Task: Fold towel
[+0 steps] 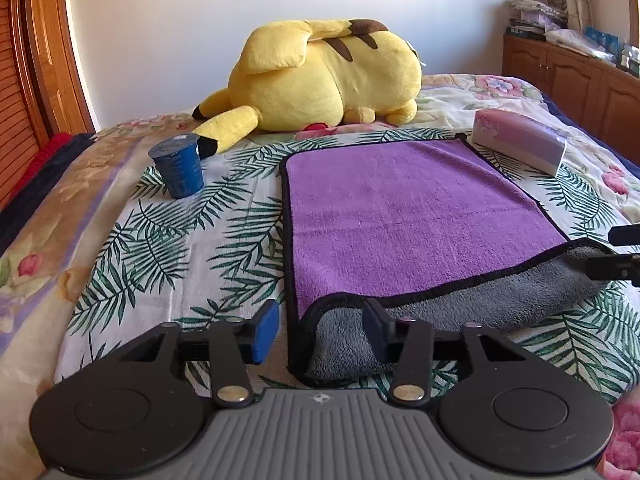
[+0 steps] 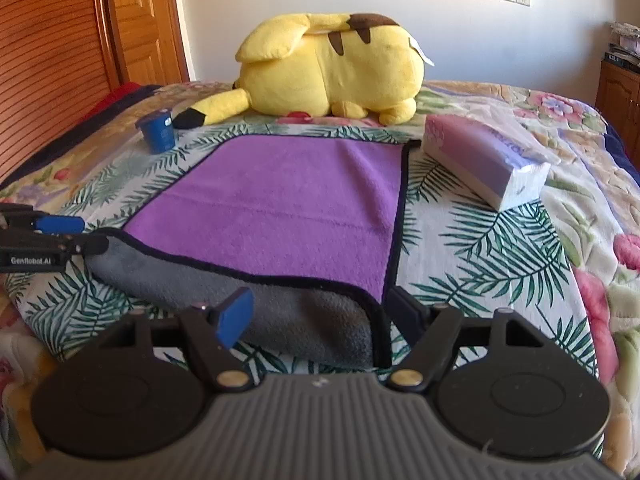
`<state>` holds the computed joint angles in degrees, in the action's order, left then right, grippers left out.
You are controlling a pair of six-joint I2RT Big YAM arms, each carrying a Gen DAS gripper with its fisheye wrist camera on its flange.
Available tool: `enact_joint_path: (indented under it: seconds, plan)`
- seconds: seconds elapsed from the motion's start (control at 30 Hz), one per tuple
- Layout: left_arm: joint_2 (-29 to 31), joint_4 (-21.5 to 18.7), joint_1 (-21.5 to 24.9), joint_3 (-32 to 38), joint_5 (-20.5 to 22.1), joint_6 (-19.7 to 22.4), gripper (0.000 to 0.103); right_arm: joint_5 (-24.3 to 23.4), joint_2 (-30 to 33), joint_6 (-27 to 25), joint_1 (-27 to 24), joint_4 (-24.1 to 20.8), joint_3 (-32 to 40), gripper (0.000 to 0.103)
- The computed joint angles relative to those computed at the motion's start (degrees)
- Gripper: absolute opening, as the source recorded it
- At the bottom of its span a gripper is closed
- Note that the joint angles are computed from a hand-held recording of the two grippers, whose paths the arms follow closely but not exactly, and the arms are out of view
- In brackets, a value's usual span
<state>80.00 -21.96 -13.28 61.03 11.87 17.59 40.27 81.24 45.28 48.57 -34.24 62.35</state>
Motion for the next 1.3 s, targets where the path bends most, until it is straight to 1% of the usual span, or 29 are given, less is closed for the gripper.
enact_joint_path:
  seconds: [0.2,0.37,0.47,0.57,0.77,0.83,0.9,0.93,1.03,1.17,1.3]
  plan:
    - [1.07,-1.26,0.10,0.71,0.87,0.05,0.015,-1.16,-0.04,-0.13,-0.38,0.04,-0.25,0.075]
    - [1.68,-3.02,0.26,1.20,1.20,-0.03,0.013,-1.97,-0.14,0.34,-0.91,-0.34,-0.43,0.074]
    - [1.17,-2.09,-0.06,0.30,0.11,0.30,0.008,-2.46,-0.22,0.88,-1.23,-0.73,-0.51,0.073]
    - [1.22,-2.32,-0.11,0.23,-0.17,0.59,0.006,-3.75,-0.30,1.59,-1.65,-1.06,-0.72,0.070]
    - [1.15,-2.24,0.01,0.09,-0.19,0.51,0.000,-5.91,-0.35,2.00,-2.14,-1.04,-1.02,0.062]
    - [1.02,-2.28,0.07,0.08,0.29,0.52,0.000,-6.31,-0.43,2.05,-2.28,-1.07,-1.09,0.055]
    - [0.89,-2.37,0.14,0.04,1.12,0.47,0.000,-6.44,-0.56,2.17,-2.38,-1.12,-1.16,0.051]
    - [0.84,-2.52,0.12,0.07,1.60,0.52,0.000,-6.49,-0.71,2.19,-2.43,-1.00,-1.25,0.047]
    - [0.81,-3.52,0.02,0.23,3.05,1.16,0.000,-6.78,-0.97,1.71,-2.61,-0.63,-1.40,0.037]
    - [0.85,-3.54,-0.59,-0.09,2.09,2.60,0.000,-7.56,-0.64,1.48,-2.96,-1.53,-1.12,0.036]
    - [0.95,-3.66,-0.51,-0.05,2.22,2.48,0.000,-7.92,-0.70,1.79,-3.29,-1.87,-1.26,0.036]
